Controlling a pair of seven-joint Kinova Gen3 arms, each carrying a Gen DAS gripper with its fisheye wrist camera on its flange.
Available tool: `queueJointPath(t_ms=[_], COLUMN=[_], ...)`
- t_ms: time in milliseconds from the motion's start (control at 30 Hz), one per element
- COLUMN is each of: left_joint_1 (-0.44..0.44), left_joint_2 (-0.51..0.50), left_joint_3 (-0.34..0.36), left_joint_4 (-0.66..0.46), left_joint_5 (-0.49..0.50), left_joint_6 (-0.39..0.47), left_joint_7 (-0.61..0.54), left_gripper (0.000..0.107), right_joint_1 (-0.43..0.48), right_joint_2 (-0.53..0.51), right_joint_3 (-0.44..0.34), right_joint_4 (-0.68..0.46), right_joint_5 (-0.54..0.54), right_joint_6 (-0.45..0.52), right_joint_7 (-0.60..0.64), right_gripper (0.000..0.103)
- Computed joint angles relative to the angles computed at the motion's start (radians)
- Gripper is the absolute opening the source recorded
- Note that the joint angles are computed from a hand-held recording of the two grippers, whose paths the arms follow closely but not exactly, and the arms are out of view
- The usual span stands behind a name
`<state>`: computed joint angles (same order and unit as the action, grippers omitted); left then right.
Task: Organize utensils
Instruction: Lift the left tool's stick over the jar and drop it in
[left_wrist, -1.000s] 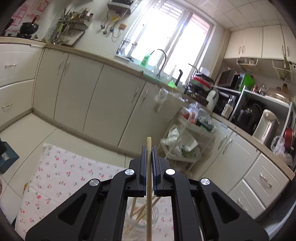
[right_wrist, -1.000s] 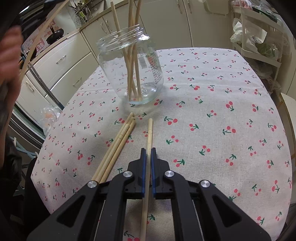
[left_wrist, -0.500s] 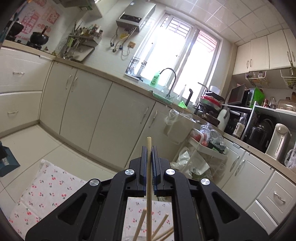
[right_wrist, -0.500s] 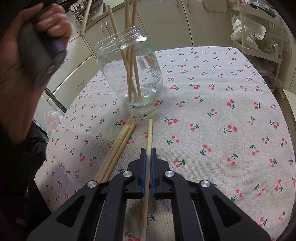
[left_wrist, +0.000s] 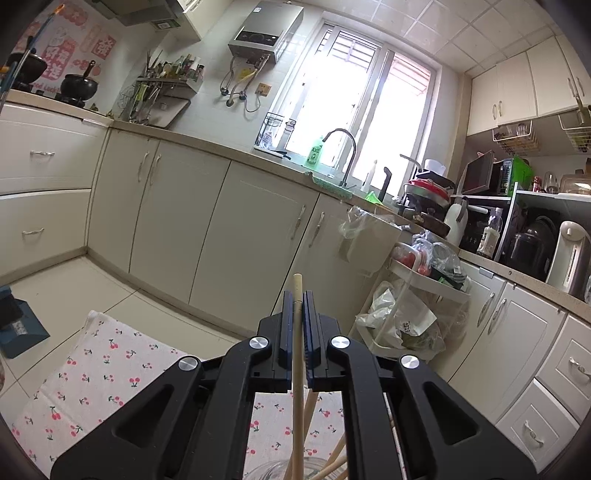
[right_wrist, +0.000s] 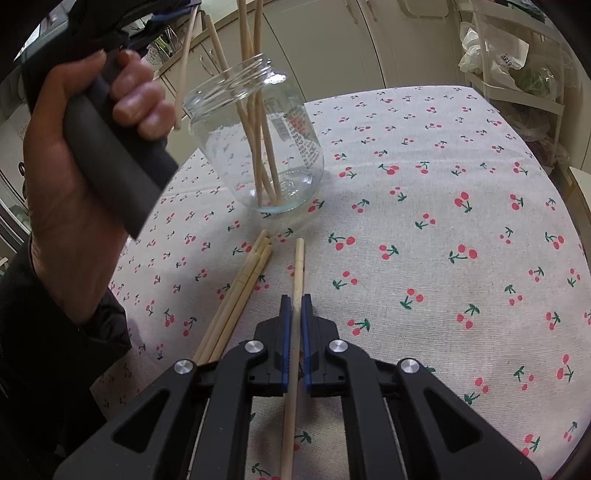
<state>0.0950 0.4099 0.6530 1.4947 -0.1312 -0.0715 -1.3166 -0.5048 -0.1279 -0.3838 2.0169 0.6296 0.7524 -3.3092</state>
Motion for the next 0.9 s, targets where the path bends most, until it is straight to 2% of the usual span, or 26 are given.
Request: queueJointPath(t_ms=[200, 333, 433, 500, 800, 833, 900], left_joint_1=[-0.069, -0.113, -0.115, -0.097, 0.147, 0.166, 0.159], left_joint_2=[0.015, 0.017, 0.014, 0.007, -0.004, -0.001, 0.007], left_joint_3=[0.085, 0.147, 0.153, 0.13, -0.173, -0.195, -0.184], left_joint_4=[-0.013, -0.029, -0.041, -0.049, -0.083, -0.085, -0.087], left_joint_5=[-0.005, -0.008, -0.019, -0.027, -0.01, -0.013, -0.039], left_joint_6=[0.019, -0.001, -0.02, -0.037, -0.114, -0.114, -0.107], left_joint_7=[-0.005, -0.003, 0.012, 0.03, 0.081, 0.083, 0.104], left_gripper=[0.005, 0.005, 0.005, 0.005, 0.005, 0.005, 0.005], right_joint_1=[0.001, 0.005, 0.01, 0.012, 0.022, 0.024, 0.029], right_joint_2=[-0.002, -0.007, -0.009, -0.009, -0.016, -0.017, -0.019], right_joint_3=[0.001, 0.002, 0.001, -0.001, -0.004, -0.004, -0.004], right_joint_4=[0.002, 0.007, 0.01, 0.01, 0.021, 0.023, 0.03], right_joint_5=[-0.001, -0.004, -0.006, -0.006, -0.009, -0.009, -0.008], right_joint_6=[-0.004, -0.012, -0.019, -0.019, -0.038, -0.042, -0.054], right_joint_7=[-0.001, 0.0, 0.0, 0.0, -0.005, -0.004, -0.007], right_gripper=[0.006, 0.006, 0.006, 0.006, 0.006, 0.006, 0.006])
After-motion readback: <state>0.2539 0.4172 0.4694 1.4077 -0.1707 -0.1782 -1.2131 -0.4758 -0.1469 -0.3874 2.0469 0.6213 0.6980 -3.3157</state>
